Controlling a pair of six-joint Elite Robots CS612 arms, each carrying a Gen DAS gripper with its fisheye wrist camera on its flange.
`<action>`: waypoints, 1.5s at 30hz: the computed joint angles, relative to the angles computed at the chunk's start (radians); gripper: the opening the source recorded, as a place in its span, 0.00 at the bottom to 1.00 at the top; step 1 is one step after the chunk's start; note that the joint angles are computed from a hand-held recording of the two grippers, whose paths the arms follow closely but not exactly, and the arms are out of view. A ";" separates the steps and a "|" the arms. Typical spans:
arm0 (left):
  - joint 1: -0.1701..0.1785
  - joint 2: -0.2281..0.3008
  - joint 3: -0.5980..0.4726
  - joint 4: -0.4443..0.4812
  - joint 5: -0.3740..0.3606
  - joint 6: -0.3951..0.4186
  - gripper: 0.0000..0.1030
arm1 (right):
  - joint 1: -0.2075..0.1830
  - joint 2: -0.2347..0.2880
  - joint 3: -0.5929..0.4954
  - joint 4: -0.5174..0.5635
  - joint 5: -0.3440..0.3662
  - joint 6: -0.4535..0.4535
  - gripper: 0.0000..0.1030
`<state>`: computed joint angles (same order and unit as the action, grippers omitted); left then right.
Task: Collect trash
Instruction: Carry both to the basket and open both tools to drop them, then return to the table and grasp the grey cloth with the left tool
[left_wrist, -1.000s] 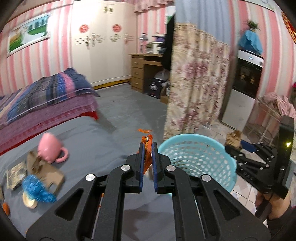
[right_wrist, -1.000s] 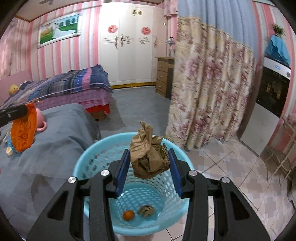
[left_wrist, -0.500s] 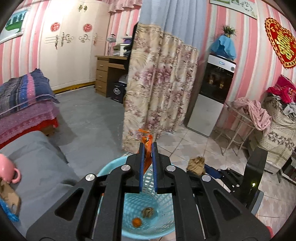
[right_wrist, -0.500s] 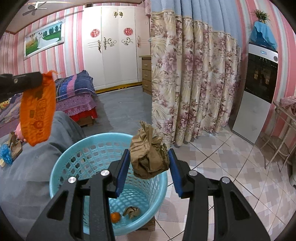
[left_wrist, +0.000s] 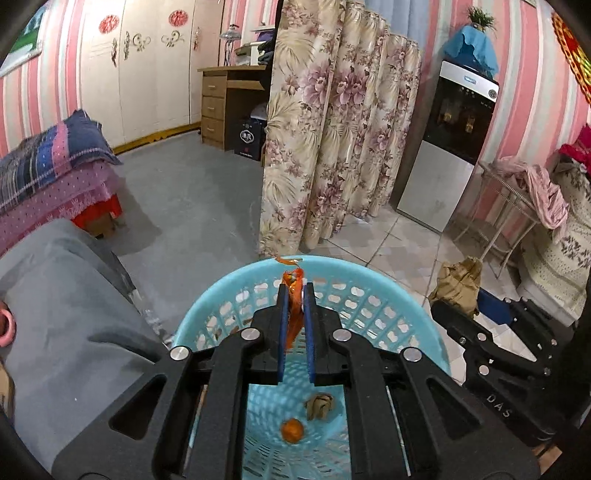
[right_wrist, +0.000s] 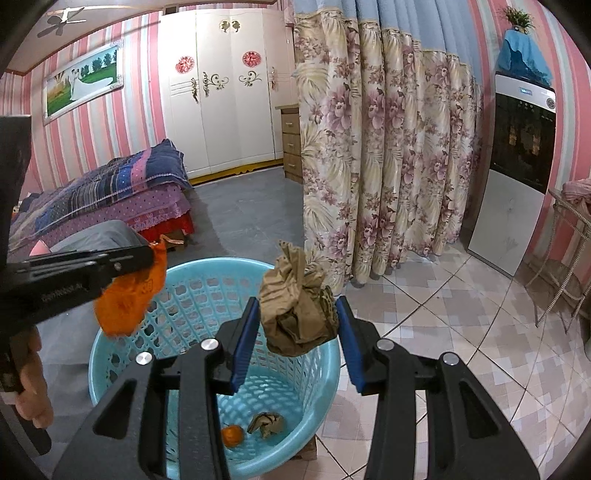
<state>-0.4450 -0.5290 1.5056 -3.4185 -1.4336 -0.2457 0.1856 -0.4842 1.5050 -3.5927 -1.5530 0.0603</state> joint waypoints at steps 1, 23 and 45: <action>-0.001 0.000 0.001 -0.001 0.004 0.005 0.18 | 0.000 0.002 -0.002 0.001 0.000 -0.001 0.41; 0.004 -0.087 0.230 -0.218 0.345 -0.006 0.93 | 0.046 0.033 -0.055 0.052 -0.006 0.001 0.64; 0.024 -0.220 0.627 -0.358 0.578 -0.208 0.95 | 0.145 -0.029 0.041 -0.137 0.036 0.014 0.93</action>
